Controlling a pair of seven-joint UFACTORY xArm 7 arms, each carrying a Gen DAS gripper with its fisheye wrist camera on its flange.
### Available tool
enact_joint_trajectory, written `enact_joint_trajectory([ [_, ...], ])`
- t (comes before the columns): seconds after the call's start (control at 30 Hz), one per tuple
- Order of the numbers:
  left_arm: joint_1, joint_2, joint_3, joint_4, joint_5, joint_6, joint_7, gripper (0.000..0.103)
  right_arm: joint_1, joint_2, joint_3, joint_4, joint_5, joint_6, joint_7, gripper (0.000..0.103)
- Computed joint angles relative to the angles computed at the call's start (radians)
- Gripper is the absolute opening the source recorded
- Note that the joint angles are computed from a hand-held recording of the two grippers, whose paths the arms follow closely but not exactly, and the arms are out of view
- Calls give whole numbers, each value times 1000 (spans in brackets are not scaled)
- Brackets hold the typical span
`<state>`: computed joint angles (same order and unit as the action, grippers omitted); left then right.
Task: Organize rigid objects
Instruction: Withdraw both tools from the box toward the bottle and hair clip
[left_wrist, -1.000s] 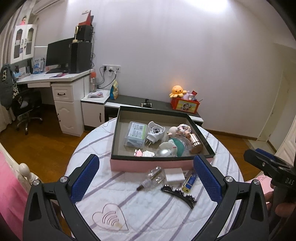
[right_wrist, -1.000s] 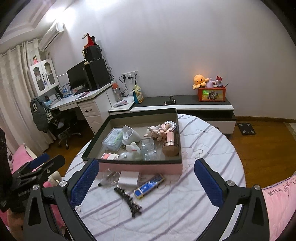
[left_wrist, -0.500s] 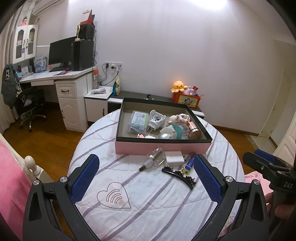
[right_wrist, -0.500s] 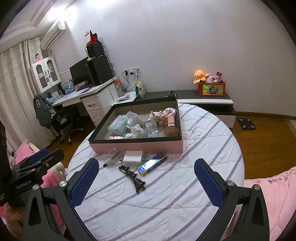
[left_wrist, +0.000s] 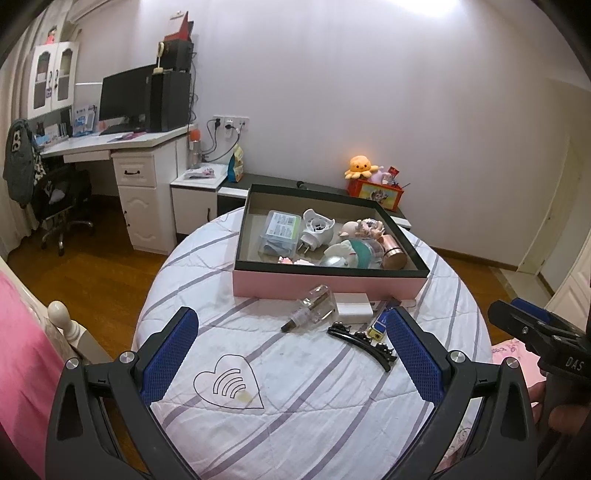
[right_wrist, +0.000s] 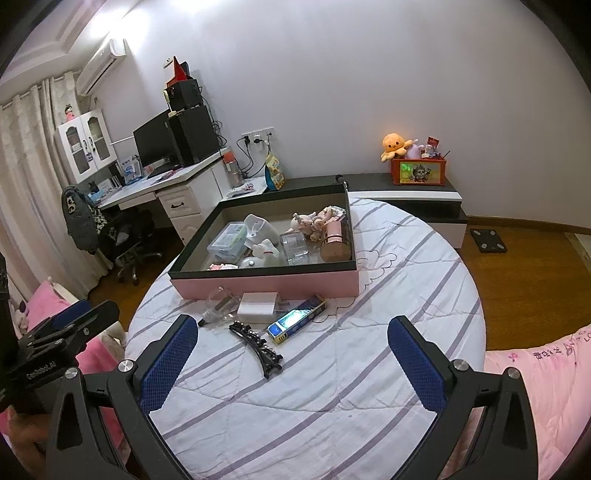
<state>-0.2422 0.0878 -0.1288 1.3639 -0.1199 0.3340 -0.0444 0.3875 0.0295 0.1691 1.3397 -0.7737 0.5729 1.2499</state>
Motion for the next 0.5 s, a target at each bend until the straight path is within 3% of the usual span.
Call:
enact_joint_trajectory([
  [0.5,10,51,0,27,-14,24,3,103,3,41,-19,21,52,22,-40,103],
])
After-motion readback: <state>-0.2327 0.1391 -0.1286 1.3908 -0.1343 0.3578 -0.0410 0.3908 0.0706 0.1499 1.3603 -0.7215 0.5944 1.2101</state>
